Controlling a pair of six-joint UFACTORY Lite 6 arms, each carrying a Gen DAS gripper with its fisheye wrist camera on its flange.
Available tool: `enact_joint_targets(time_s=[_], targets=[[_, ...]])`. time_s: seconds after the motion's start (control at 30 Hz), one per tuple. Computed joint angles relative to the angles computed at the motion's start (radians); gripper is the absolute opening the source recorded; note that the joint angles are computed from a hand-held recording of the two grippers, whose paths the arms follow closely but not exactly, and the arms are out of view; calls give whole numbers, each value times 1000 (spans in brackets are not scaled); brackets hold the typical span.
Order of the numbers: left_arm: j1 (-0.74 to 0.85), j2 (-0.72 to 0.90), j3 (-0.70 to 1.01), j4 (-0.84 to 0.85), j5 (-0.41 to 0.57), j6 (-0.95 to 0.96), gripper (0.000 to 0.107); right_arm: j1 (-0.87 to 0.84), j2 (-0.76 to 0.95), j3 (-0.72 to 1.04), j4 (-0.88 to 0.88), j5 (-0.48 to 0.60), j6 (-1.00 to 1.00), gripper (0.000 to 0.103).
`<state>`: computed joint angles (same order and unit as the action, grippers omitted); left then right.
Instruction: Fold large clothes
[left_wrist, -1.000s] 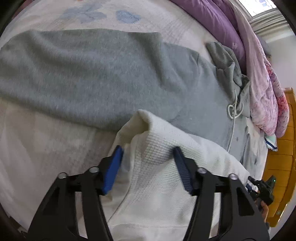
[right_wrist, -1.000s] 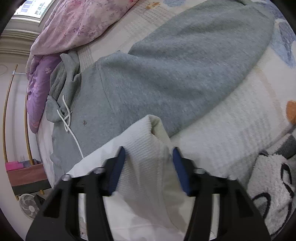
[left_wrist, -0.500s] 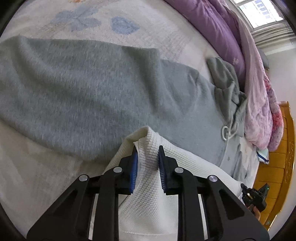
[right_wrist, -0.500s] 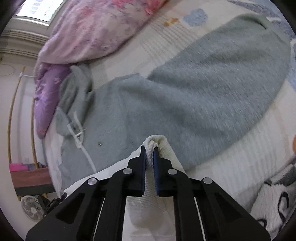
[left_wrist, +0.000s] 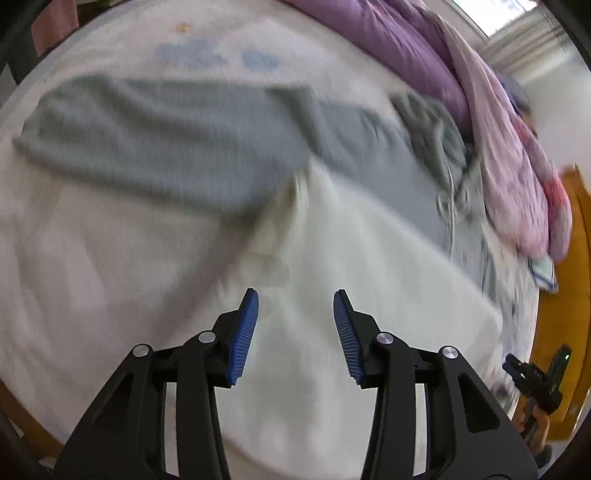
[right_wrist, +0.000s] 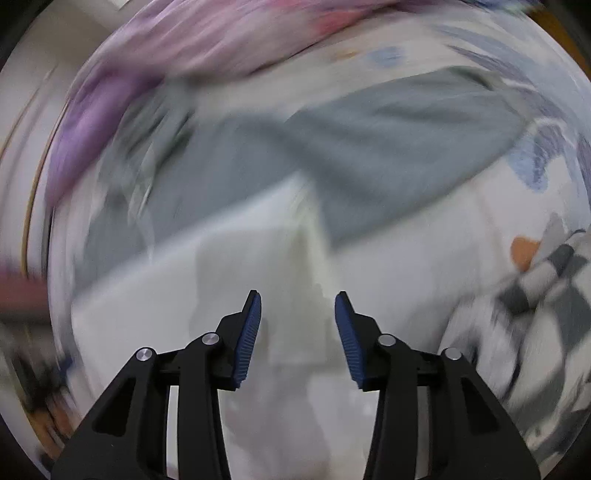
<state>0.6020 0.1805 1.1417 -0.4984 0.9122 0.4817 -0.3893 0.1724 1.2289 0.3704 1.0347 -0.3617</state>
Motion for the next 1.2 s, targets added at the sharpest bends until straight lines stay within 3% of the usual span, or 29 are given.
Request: enact_joint_targets(time_s=[0.07, 0.13, 0.17, 0.2, 0.3, 0.47, 0.57, 0.7, 0.9, 1.0, 1.13, 1.2], targets=[[6, -80, -127, 12, -14, 22, 46, 49, -81, -131, -59, -9, 23, 25], [-2, -101, -240, 97, -86, -36, 50, 92, -135, -272, -202, -97, 98, 22], [7, -84, -266, 110, -104, -50, 50, 81, -135, -337, -252, -161, 111, 14], [25, -61, -286, 93, -121, -31, 49, 39, -109, -396, -260, -231, 84, 9], [35, -12, -292, 91, -157, -10, 49, -52, -80, -430, -147, -287, -24, 5], [80, -33, -290, 56, -119, 24, 53, 76, -142, -417, -291, -249, 199, 7], [162, -96, -319, 13, -64, 54, 65, 128, -247, -395, -214, -170, 245, 12], [270, -176, -388, -4, -7, 87, 66, 307, -283, -325, -80, -145, 310, 12], [431, -256, -535, -8, 47, 142, 71, 593, 46, -15, 123, -258, 325, 7], [452, -278, -587, 8, 21, 159, 71, 651, 221, 161, 134, -272, 349, 5], [426, -250, -596, -15, 0, 177, 71, 670, 354, 272, 129, -274, 386, 5], [414, -232, -591, -27, -5, 183, 71, 681, 451, 319, 41, -278, 445, 3]])
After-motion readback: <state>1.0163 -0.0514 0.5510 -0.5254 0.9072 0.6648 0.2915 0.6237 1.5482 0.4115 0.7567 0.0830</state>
